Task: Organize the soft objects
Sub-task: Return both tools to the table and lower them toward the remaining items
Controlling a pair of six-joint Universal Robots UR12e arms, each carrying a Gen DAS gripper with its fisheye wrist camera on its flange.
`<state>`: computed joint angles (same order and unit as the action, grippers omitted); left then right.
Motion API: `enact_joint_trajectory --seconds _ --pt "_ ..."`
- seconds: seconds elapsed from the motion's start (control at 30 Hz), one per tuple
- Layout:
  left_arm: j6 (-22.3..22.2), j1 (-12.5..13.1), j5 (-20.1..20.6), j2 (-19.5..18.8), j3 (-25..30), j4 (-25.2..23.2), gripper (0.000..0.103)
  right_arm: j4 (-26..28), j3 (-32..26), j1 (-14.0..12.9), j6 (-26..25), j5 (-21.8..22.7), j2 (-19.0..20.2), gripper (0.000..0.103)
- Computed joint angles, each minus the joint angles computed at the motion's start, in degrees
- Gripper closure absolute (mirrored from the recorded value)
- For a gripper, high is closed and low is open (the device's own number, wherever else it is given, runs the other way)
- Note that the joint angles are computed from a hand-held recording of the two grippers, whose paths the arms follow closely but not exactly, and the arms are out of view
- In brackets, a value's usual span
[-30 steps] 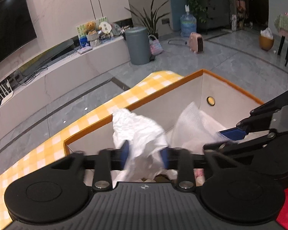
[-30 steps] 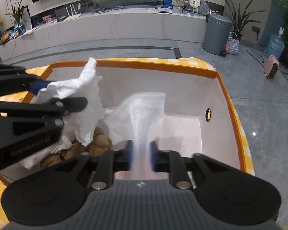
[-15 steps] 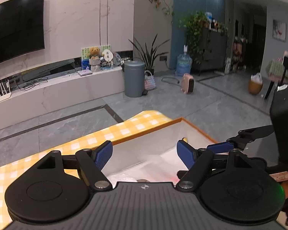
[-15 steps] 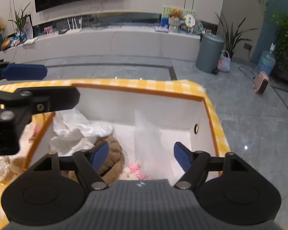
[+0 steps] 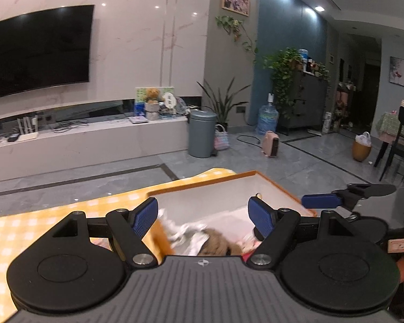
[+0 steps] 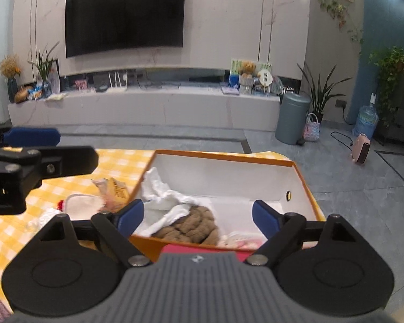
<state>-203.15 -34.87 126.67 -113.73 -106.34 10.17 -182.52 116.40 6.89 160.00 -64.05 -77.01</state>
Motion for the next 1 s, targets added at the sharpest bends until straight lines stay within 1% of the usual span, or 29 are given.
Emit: enact_joint_trajectory --seconds 0.1,0.17,0.27,0.33,0.47,0.57,0.6,0.67,0.8,0.9,0.97,1.0 --pt "-2.9 -0.8 1.5 0.7 -2.2 1.1 0.014 -3.2 2.9 -0.2 2.3 2.0 -1.0 0.017" --pt "-5.7 -1.3 2.2 1.3 -3.7 1.3 0.014 -5.0 4.7 -0.1 2.3 2.4 -1.6 0.017" --pt "-9.2 -1.8 3.5 2.3 -5.9 -0.1 0.014 -7.6 7.0 0.2 2.2 3.1 -2.2 0.017" --pt "-11.8 -1.9 3.8 3.0 -7.2 -1.7 0.014 -8.3 8.1 0.3 1.9 4.3 -2.4 0.017" --pt "-18.5 -1.7 3.5 4.6 -10.2 -4.9 0.014 -6.9 9.7 1.3 1.3 4.7 -2.5 0.018" --pt "-22.1 -1.3 3.2 5.6 -12.2 -6.9 0.014 -4.9 10.1 2.2 0.3 4.1 -2.3 0.023" --pt "-23.4 -1.3 3.2 5.9 -12.7 -7.6 0.014 -4.0 10.2 2.6 -0.3 3.7 -2.2 0.023" --pt "-26.1 -0.8 2.8 6.7 -13.8 -9.2 0.014 -3.5 10.4 3.3 -1.2 3.2 -1.9 0.026" --pt "-30.4 -0.8 3.1 7.5 -16.0 -10.4 0.014 -1.6 9.8 4.8 -2.7 2.1 -1.1 0.029" --pt "-32.4 -0.1 3.1 8.3 -17.1 -11.7 0.014 -0.4 8.7 5.9 -4.6 2.0 -0.2 0.029" --pt "-32.0 0.8 2.4 8.8 -17.4 -12.8 0.014 -0.3 7.8 6.7 -6.4 2.1 0.7 0.03" --pt "-31.8 1.4 1.6 9.1 -17.4 -14.4 0.014 -0.1 7.2 7.1 -7.4 2.2 1.2 0.03"
